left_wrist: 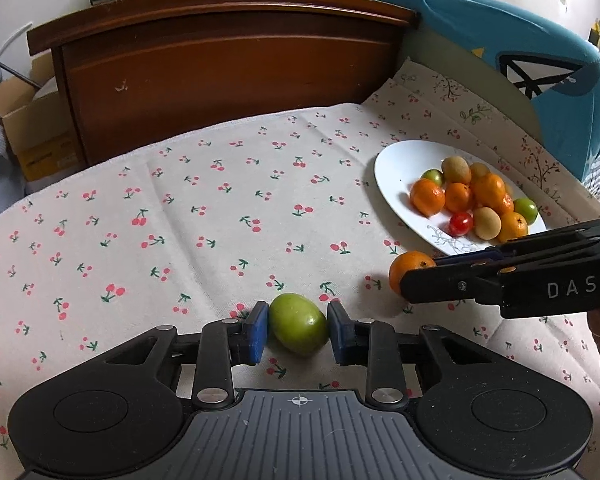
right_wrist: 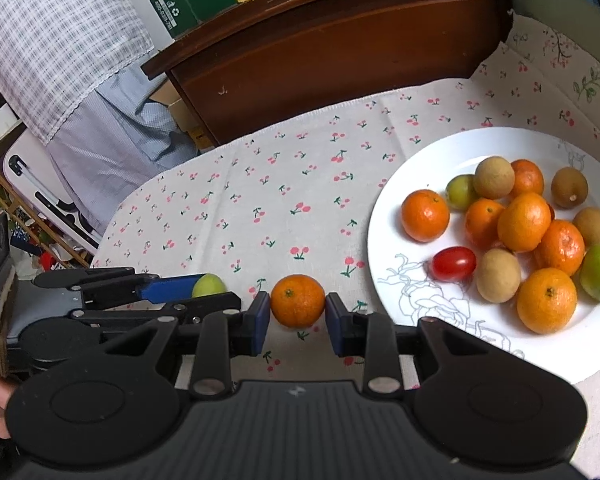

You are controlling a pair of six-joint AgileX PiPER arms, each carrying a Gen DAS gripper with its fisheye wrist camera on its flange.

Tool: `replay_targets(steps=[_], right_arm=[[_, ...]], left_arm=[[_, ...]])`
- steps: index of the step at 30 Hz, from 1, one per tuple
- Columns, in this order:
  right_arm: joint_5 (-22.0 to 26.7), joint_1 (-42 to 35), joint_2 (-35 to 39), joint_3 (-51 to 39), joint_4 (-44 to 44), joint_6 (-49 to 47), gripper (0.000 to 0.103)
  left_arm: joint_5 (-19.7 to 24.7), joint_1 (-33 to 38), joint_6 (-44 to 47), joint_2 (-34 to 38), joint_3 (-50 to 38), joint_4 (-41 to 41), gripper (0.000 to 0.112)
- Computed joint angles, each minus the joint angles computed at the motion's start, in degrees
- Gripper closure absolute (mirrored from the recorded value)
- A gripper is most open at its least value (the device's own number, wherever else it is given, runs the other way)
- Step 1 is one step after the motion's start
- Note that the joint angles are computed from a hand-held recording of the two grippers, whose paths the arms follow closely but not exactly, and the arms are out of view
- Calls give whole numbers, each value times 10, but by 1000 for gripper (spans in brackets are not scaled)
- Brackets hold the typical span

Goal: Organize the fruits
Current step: 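Grasp the green tomato with the left gripper while the right gripper grasps the mandarin, then carry the green tomato in the left gripper to the plate while the right gripper carries the mandarin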

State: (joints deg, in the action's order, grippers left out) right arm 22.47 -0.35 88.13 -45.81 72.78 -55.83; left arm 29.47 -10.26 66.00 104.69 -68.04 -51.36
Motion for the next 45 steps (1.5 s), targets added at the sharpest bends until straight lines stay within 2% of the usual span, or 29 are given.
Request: replay_targets(steps=[7, 13, 27, 45], right_arm=[[6, -5, -11, 10, 11, -13, 73], [12, -19, -35, 13, 16, -16, 73], [38, -115, -102, 17, 43, -28, 73], [69, -204, -154, 6, 32, -5, 73]], left_arm=[[13, 9, -67, -5, -14, 5, 83], [15, 7, -78, -19, -15, -6, 83], [15, -34, -65, -51, -30, -48, 83], [20, -62, -59, -59, -46, -77, 83]])
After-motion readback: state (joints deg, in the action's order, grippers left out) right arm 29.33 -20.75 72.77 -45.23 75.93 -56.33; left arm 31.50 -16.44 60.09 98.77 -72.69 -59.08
